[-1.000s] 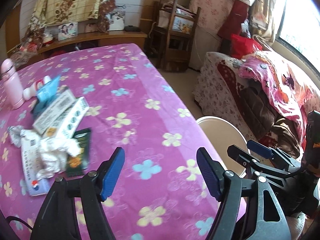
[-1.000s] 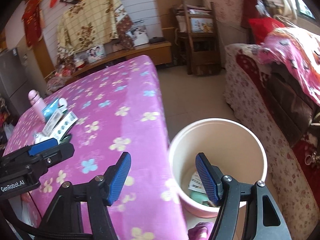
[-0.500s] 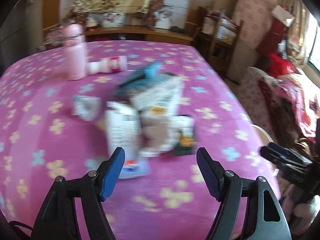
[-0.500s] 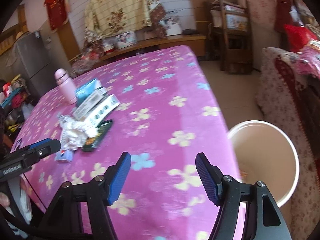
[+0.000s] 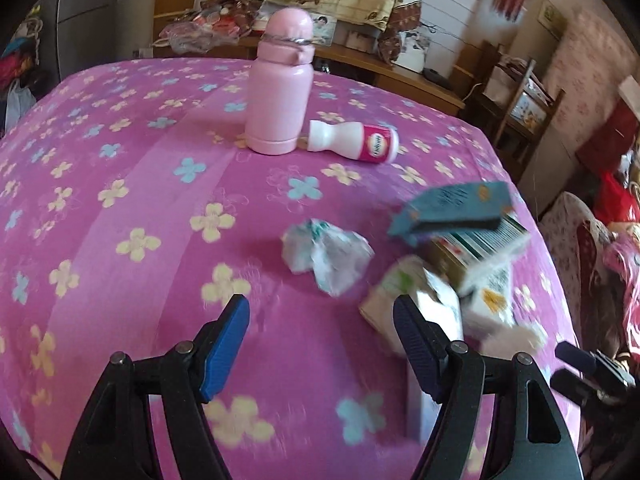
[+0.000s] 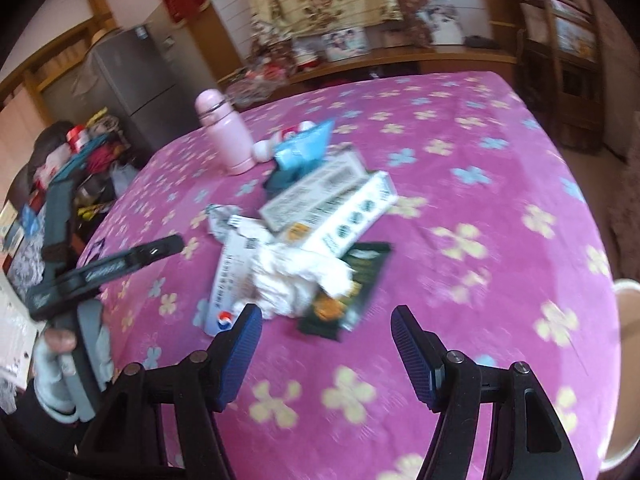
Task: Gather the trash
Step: 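Move both tools back toward the remaining trash on the table, then grasp the clear plastic wrapper with the left tool while the right tool grasps white tissue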
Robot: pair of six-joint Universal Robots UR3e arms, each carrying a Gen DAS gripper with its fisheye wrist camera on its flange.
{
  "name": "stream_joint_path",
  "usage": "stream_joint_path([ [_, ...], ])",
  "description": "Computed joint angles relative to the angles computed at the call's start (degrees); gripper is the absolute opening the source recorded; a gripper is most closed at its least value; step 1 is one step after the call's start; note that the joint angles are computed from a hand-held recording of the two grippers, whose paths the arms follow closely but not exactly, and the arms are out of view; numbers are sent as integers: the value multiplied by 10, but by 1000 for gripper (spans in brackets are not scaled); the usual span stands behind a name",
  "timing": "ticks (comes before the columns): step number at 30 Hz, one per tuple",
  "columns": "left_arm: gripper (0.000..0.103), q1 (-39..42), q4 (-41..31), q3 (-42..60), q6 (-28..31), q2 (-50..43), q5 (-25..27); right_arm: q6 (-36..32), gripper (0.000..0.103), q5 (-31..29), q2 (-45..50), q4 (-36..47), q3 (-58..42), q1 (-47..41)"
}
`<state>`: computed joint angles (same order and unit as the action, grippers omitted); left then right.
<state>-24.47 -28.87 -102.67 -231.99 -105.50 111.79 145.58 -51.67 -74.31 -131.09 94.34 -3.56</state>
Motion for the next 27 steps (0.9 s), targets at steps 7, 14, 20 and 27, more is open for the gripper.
stream_joint_path([
  [7, 75, 51, 36, 51, 65, -79, -19, 38, 71, -30, 78, -35, -72, 56],
  [14, 26, 71, 45, 77, 85, -119, -57, 30, 38, -24, 98, -71, -64, 66],
  [20, 18, 56, 68, 24, 74, -57, -57, -7, 25, 49, 50, -22, -35, 24],
  [27, 18, -12, 10, 43, 61, -3, -13, -54, 25, 91, -45, 22, 23, -36],
])
